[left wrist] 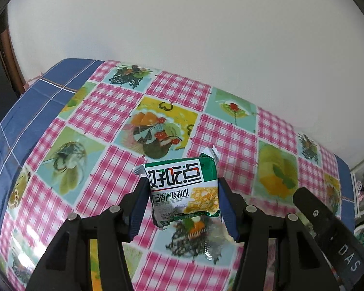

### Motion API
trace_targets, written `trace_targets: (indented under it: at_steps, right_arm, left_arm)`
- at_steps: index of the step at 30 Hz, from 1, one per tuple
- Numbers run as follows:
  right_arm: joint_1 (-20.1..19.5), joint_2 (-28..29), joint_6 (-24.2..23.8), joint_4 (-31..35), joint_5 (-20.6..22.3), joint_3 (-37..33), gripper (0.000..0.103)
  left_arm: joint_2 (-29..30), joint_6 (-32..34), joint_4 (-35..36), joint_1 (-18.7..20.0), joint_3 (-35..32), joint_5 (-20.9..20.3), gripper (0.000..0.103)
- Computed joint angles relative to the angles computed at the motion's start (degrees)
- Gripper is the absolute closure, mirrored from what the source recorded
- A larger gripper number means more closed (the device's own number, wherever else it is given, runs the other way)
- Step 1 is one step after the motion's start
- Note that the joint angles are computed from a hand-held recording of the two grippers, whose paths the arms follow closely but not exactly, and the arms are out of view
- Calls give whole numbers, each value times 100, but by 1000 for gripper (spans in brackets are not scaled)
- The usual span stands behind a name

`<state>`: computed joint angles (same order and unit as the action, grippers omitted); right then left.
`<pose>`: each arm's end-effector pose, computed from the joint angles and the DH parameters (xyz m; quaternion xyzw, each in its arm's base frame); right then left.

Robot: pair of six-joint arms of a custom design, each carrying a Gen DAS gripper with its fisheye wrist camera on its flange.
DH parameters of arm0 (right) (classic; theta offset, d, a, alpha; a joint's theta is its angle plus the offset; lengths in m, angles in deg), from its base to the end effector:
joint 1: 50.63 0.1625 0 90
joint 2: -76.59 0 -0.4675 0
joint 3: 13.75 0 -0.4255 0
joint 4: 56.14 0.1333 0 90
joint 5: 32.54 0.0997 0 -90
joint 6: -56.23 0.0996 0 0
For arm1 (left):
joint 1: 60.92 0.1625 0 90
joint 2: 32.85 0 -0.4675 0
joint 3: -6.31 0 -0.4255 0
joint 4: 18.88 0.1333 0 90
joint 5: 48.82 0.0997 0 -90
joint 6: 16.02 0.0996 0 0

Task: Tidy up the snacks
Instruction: 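Lift both held packs and carry them over the white tray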

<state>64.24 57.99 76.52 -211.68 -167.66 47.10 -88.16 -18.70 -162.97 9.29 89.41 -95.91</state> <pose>0.4259 -0.7697 0.0004 -0.0412 -0.9068 0.3164 0.2754 -0.0695 -0.7872 0.3273 0.0525 0.9086 -0.2771 0.3081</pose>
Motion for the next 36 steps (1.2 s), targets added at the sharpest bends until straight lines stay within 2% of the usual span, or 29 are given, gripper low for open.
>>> trace_targets:
  at_steps: [7,14,16,18,20,27,29,31,36]
  right_arm:
    - [5,-201,172,311,-35,334,45]
    - [-95,-3,94,512,341,136,43]
    - [-130,97,72,561,567,20,36]
    - [-140,222,-47,682,701,-140,24]
    - [-123,346,-111,920,650,-327,23]
    - [-22,791,-580,1589,-59,-917,15]
    - [-36,848,-650,1647,-77,-980,12]
    - [-58,907,-637,1789,-95,-1053,12]
    - [-86,913,-614,1645,36,-1018,12]
  left_arm:
    - [-291,-504,513,61,228,65,46]
    - [-272,-1023,1048,304,32,59,46]
    - [-271,-1186,1195,383,-43,33,46]
    - [-275,-1303,1283,444,-99,54,46]
    - [-278,-1389,1338,488,-138,60,46]
    - [-261,-1605,1501,590,-189,-37,46]
    - [-246,-1597,1501,594,-181,-53,46]
    - [-233,-1601,1510,590,-187,-52,46]
    - [-230,-1590,1510,583,-185,-30,46]
